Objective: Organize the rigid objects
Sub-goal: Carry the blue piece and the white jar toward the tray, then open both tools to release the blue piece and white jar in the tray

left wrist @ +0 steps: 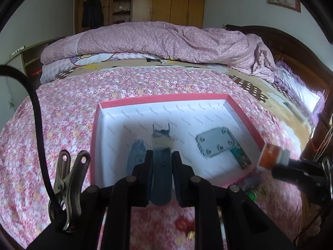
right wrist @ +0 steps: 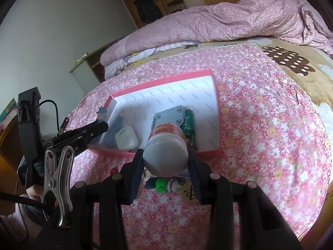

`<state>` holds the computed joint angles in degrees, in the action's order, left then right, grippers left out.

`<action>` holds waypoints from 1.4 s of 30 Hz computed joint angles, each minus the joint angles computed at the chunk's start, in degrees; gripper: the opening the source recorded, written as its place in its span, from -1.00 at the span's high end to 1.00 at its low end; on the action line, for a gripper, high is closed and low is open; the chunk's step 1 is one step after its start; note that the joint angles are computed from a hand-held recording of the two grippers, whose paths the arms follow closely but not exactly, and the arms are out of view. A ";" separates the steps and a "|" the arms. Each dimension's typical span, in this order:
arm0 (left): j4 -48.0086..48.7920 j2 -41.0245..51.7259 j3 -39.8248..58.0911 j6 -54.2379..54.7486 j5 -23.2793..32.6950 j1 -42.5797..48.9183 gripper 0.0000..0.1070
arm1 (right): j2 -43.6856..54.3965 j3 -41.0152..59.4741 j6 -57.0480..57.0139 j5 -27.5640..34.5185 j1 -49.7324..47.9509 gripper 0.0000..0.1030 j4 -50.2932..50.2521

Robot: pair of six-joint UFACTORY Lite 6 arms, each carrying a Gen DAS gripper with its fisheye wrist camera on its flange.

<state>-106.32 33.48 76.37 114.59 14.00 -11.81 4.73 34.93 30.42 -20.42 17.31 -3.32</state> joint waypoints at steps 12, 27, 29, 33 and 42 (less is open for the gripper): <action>25.58 12.61 16.71 -27.28 -1.54 -1.48 0.66 | 7.32 9.84 -3.70 2.82 -3.35 0.19 0.30; 44.19 20.36 27.14 -47.15 -0.15 -1.28 0.66 | 20.08 26.59 -22.98 6.75 -4.16 0.19 16.46; 44.20 20.60 27.34 -47.04 -0.40 -1.34 0.66 | 21.95 28.72 -24.56 7.43 -4.47 0.19 17.97; 44.44 21.11 27.60 -46.83 -1.19 -1.63 0.66 | 24.40 31.45 -24.63 8.36 -5.00 0.19 17.92; 45.62 22.15 28.85 -48.53 -0.86 -1.62 0.62 | 27.33 33.88 -24.92 9.07 -5.37 0.19 18.50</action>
